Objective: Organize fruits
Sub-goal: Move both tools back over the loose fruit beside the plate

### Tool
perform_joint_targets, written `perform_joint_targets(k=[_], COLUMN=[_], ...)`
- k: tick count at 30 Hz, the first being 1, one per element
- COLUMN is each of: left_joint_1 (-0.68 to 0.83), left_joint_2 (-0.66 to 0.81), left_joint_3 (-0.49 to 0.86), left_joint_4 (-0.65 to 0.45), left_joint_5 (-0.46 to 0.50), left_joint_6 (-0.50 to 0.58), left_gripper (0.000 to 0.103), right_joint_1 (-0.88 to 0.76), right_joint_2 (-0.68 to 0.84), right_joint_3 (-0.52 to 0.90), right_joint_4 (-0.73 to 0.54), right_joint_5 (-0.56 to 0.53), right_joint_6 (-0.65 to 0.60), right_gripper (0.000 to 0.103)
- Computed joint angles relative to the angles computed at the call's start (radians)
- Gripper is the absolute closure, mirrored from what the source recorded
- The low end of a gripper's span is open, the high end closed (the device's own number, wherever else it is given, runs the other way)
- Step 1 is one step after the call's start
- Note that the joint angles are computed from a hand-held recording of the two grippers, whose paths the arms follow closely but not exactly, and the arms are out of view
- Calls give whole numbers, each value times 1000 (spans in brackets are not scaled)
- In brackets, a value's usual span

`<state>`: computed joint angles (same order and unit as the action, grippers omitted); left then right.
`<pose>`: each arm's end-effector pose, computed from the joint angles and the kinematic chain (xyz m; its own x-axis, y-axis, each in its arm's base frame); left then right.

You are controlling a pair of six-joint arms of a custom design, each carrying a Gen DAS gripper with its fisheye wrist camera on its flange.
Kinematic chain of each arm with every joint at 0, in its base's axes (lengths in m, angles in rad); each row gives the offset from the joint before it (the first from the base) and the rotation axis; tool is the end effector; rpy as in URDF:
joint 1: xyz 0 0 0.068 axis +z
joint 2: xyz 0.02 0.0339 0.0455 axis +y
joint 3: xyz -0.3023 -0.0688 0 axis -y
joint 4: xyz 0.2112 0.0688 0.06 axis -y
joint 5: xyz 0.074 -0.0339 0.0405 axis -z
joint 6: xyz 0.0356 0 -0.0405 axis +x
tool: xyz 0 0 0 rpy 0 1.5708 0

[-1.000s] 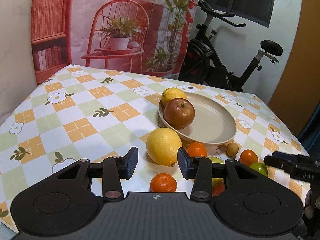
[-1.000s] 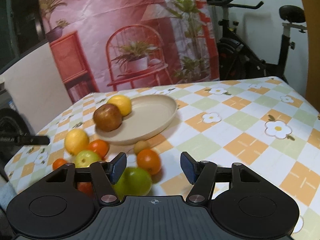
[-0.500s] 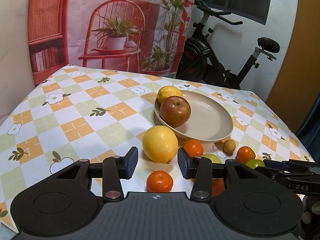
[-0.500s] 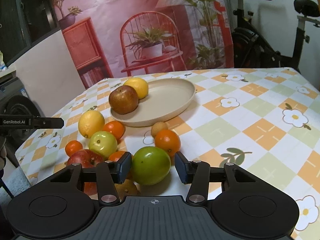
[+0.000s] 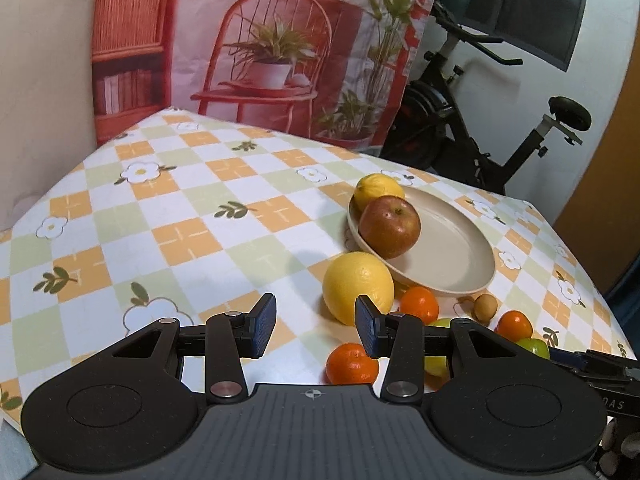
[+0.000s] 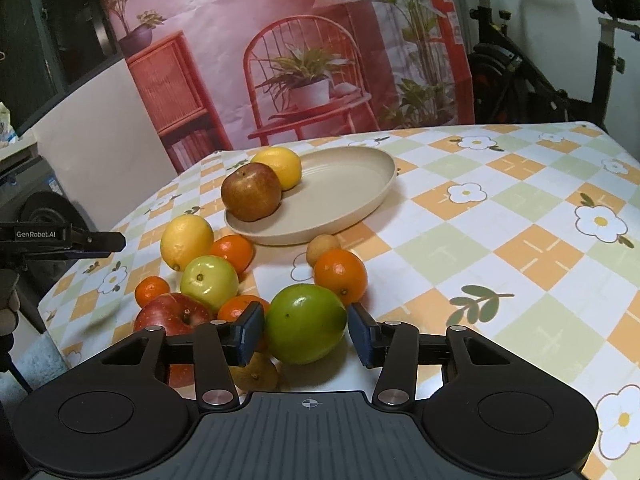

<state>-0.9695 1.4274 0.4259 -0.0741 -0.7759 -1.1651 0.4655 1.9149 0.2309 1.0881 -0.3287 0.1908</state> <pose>0.1272 -0.1413 0.1797 -0.5643 -0.3368 -0.7537 -0.2994 0.9343 -0.1934 0.2154 0.1211 0.1210 -0.6183 -0.1097 -0.7783 -0.5564 0.7604 0.3349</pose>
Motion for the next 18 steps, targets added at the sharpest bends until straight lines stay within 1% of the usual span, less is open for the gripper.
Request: perform_joint_targets(k=[5,11,15,18], left_joint_1=[9,54,86,98], left_joint_2=[14,45,61,72], left_joint_3=[-12,-46,-76,-83], left_joint_4=[70,142,216,239], left_joint_5=[53,153,221,240], left_joint_6=[60,64,91,107], left_gripper=[56,56,56,56], right_joint_1=[2,10,12,11], right_joint_2=[3,5,5,5], right_joint_3=[2,1,1,1], right_joint_4=[-2,5,4,4], right_joint_5=[-1,6,8,7], right_joint_6=[-2,1,1,1], right_gripper=[60,60,60,60])
